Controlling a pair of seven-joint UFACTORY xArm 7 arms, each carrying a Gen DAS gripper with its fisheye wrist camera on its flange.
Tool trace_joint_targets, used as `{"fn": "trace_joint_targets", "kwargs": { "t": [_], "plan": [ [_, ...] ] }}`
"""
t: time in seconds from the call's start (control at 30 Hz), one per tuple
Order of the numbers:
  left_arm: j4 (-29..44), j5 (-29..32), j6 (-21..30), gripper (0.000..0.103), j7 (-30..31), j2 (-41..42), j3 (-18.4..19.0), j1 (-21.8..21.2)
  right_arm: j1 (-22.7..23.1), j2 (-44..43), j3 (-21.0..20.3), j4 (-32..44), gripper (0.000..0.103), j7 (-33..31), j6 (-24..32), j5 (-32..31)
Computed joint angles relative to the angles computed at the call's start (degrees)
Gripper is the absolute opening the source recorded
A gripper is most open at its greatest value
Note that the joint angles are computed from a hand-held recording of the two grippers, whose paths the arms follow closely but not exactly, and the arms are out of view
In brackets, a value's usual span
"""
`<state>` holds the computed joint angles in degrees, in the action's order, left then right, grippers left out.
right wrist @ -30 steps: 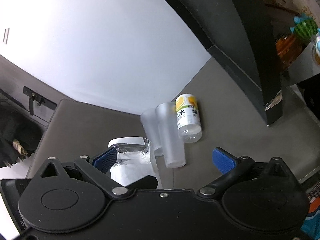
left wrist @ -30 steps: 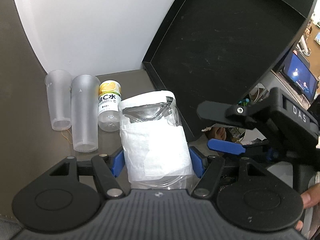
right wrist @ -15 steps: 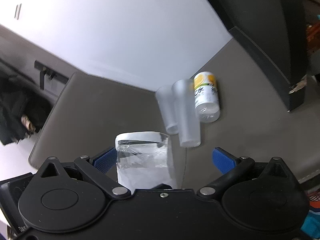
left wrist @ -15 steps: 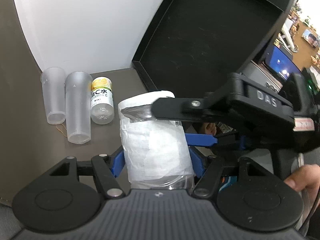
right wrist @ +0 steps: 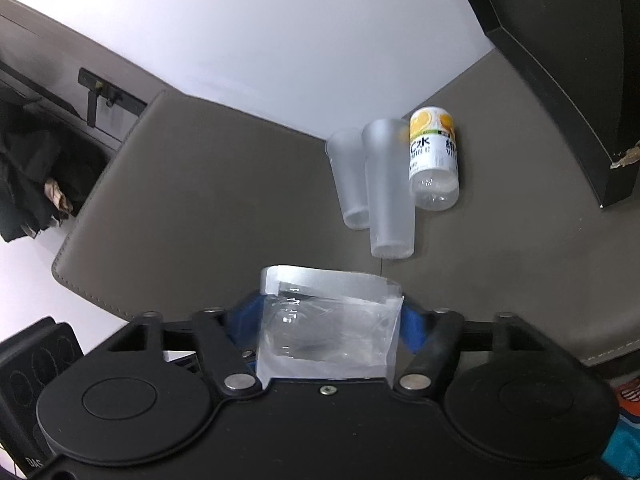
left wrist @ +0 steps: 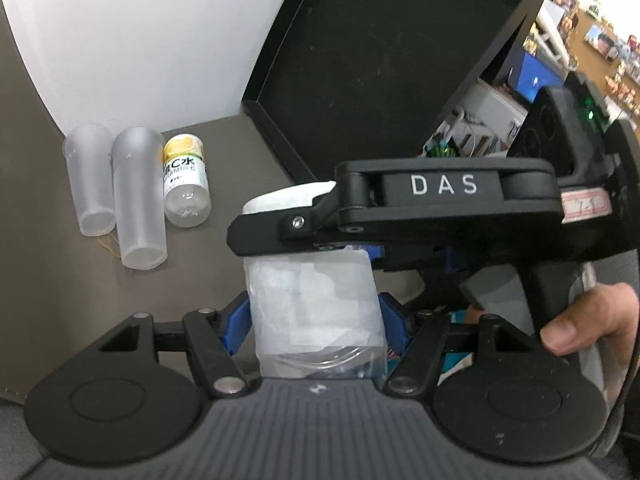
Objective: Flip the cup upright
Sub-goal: 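Lift the clear cup with the left gripper while the right gripper approaches it, then grasp the clear cup with the right gripper while the left gripper releases it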
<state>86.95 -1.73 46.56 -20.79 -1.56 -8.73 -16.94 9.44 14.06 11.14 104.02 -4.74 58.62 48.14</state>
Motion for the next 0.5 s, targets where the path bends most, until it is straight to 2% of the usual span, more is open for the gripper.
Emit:
{"fn": "trace_joint_targets", "kwargs": {
  "t": [0.3, 0.5],
  "plan": [
    [0.8, -1.4, 4.9, 0.065, -0.6, 0.7, 0.4, 0.3, 1.6, -2.5, -1.1, -3.6, 0.063, 0.8, -6.8, -6.0],
    [0.3, -2.3, 5.8, 0.065, 0.0, 0.2, 0.8, 1.0, 3.0, -4.3, -1.3, -6.3, 0.062, -0.1, -12.2, -11.0]
  ]
}}
